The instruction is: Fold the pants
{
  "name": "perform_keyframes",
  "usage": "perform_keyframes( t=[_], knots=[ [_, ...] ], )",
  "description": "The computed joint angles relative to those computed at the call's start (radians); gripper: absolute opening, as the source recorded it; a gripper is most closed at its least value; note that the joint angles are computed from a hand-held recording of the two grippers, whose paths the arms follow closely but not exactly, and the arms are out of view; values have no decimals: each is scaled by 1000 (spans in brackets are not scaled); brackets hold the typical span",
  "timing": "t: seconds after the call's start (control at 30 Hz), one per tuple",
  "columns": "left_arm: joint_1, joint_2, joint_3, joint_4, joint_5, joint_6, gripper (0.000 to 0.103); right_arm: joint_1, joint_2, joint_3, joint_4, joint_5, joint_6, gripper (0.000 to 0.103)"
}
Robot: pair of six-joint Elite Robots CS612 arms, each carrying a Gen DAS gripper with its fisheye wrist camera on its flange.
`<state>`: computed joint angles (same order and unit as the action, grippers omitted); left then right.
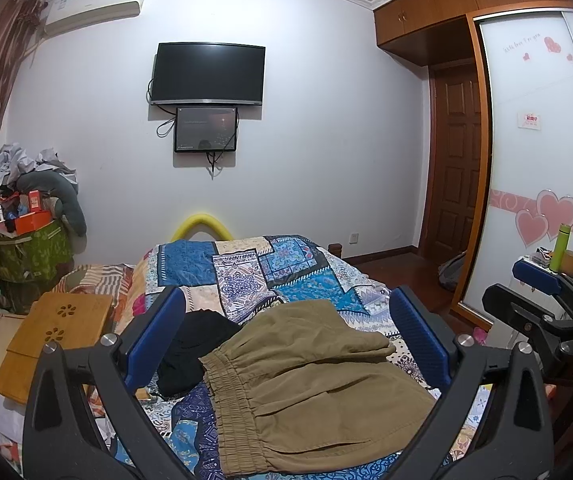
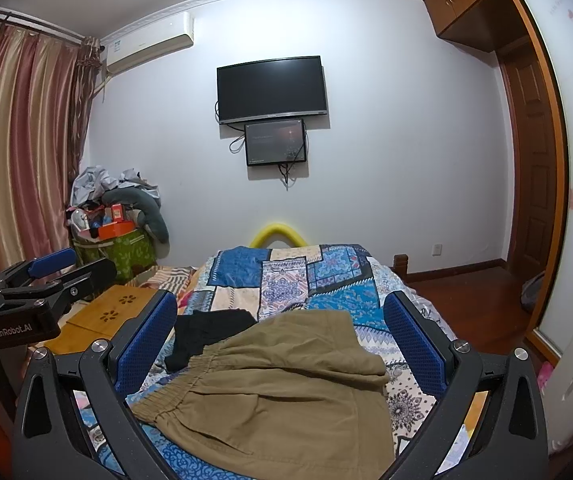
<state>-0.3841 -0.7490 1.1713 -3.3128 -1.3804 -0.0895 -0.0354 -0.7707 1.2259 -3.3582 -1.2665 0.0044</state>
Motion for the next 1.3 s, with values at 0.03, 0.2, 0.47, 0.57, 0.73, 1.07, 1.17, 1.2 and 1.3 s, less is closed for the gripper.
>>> perform_keyframes(
  t=[0.03, 0.2, 0.47, 0.57, 0.73, 1.07, 1.17, 1.2, 1.3],
  knots=[
    [0, 0, 0, 0, 0, 0, 103, 0, 0, -1, 0, 0, 0, 103],
    [-1, -1, 2, -4, -2, 4, 103, 0, 1, 0, -5, -2, 3, 103],
    [-1, -2, 3, -1, -5, 4, 103, -1, 1, 4, -7, -4, 10, 103],
    [-1, -2, 3, -1, -5, 4, 103, -1, 2, 4, -8, -4, 11, 103],
    [-2, 1, -2, 4, -7, 9, 103, -1, 4, 3, -4, -8, 15, 103],
    [12, 44, -87, 116, -51, 8, 103, -4, 24, -22, 33, -34, 20, 103],
    [18, 79, -154, 214, -44, 11, 103, -7, 38, -39, 70, -55, 11, 103],
    [20, 90, -174, 243, -43, 11, 103, -9, 45, -49, 89, -63, 4, 103],
    [30, 136, -260, 370, -40, 5, 103, -18, 76, -93, 186, -82, -18, 103]
  ],
)
